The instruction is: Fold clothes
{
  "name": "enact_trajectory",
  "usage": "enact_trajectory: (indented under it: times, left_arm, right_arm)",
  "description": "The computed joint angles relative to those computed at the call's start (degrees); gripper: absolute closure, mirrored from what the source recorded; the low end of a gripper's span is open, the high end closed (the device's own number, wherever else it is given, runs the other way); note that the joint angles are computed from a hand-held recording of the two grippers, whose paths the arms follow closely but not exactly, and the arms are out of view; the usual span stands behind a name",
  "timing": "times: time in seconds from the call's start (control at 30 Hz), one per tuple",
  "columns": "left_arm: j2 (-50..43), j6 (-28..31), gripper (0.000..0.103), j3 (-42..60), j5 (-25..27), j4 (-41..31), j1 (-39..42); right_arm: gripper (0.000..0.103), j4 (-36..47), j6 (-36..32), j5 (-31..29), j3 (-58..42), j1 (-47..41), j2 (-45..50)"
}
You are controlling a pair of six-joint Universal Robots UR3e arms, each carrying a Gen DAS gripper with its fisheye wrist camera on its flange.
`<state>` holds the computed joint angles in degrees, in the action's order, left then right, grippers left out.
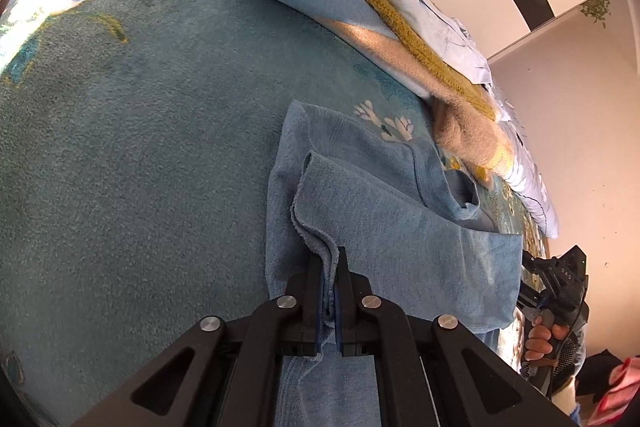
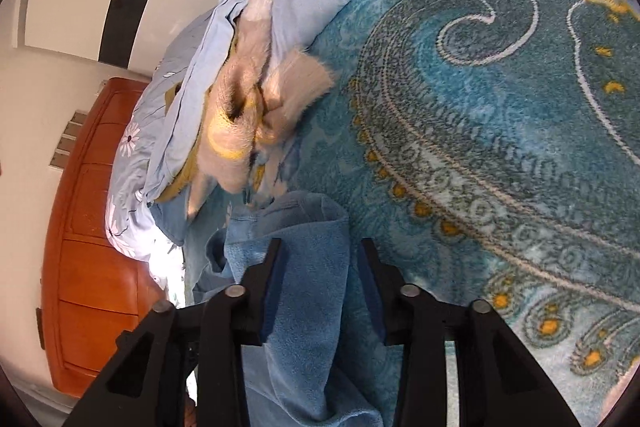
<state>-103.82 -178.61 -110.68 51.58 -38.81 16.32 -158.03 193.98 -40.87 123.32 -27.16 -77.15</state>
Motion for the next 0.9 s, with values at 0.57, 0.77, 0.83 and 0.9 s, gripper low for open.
enact_trajectory:
  times: [0.57, 0.77, 0.83, 0.9]
  left_arm:
    - [0.58, -0.72, 0.099, -2.33, 0.45, 3.23, 0.19]
    - [0.38, -0.75, 0.099, -1.55, 0.59, 2.24, 0.08]
    - [0.22, -0.88, 0.099, -1.89, -0.03, 2.43, 0.43]
    - [0.15, -1.13, 0.099, -2.08, -0.62, 2.40, 0.80]
  right_arm:
    - [0.100, 3.42, -1.27, -8.69, -7.78, 2.90, 3.50]
    - [0.097, 9.47, -6.92, -5.88, -4.82, 0.97, -3.40]
    - [0.096, 14.45, -10.66, -5.84, -2.66, -0.10, -8.47]
    - [0.096, 19.47, -14.10, -3.71, -0.37, -1.53, -12.48]
